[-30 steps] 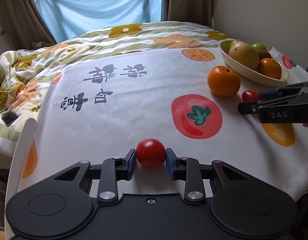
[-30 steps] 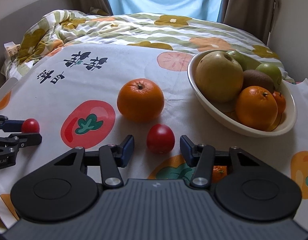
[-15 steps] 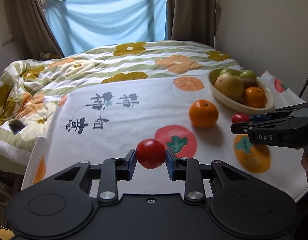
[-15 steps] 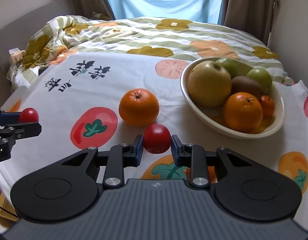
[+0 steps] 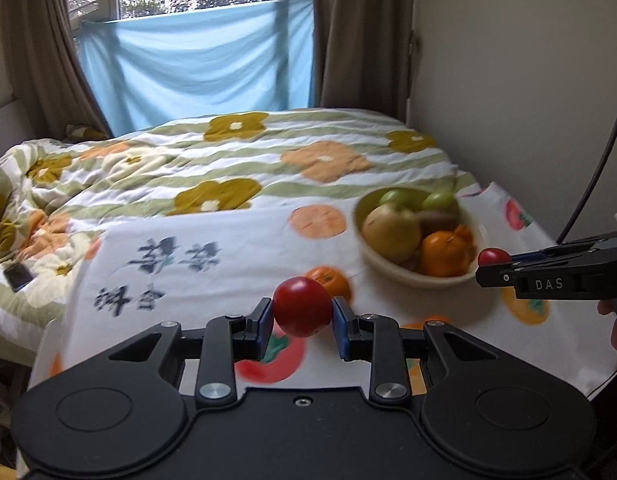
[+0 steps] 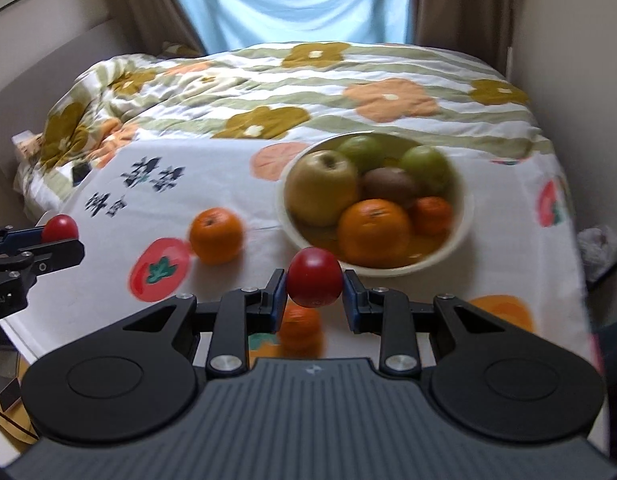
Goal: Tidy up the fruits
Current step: 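Carry both tomatoes to the duck bowl while the left tool releases its tomato inside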
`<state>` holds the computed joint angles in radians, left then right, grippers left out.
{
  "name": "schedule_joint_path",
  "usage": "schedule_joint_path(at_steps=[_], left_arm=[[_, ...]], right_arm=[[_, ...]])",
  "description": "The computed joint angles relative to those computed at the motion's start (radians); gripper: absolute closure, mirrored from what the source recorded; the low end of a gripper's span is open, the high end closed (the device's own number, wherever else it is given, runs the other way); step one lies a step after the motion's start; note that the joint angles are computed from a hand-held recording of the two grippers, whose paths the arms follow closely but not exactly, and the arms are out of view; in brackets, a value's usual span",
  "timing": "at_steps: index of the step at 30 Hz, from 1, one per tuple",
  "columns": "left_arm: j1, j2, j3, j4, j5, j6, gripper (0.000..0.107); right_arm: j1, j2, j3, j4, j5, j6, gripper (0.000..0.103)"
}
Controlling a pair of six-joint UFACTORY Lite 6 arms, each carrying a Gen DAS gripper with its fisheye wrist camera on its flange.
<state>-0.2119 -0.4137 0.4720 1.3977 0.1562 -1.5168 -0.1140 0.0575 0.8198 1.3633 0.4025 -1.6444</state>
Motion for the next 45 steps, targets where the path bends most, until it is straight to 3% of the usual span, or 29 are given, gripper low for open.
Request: schedule_joint_path(at_steps=[5, 10, 21, 31, 36, 42, 45], left_arm=[[-0.141, 0.166, 0.147, 0.159, 0.081, -0.220, 0.072], [-0.214, 0.363, 0.327, 0.239, 0.125, -0.323, 0.072], [-0.245, 0.743, 0.741, 0.181, 0.139, -0.265, 0.072], [-0.207, 1.003, 1.047, -0.183, 0.088, 0.167, 0.072], [-0.171, 1.175, 1.262, -0.572, 0.086, 0.606, 0.072], [-0.138, 1.421, 1.617, -1.012, 0.171, 1.098, 0.072], [-0.127, 1.562, 1.842, -1.166, 0.261, 1.268, 0.072]], right_arm=[[-0.131, 0.082, 0.132, -0.110, 0.070, 0.046, 0.059], [-0.222, 0.216, 0.312, -0.168, 0.142, 0.063, 0.059], [-0.292, 0.513, 0.698, -0.261, 0.243, 0.136, 0.059], [-0.260, 0.687, 0.919, -0.312, 0.259, 0.233, 0.059], [-0.231, 0.763, 1.005, -0.350, 0.250, 0.310, 0.059], [-0.206, 0.839, 1.096, -0.396, 0.240, 0.386, 0.059], [-0.199, 0.868, 1.132, -0.424, 0.235, 0.432, 0.059]])
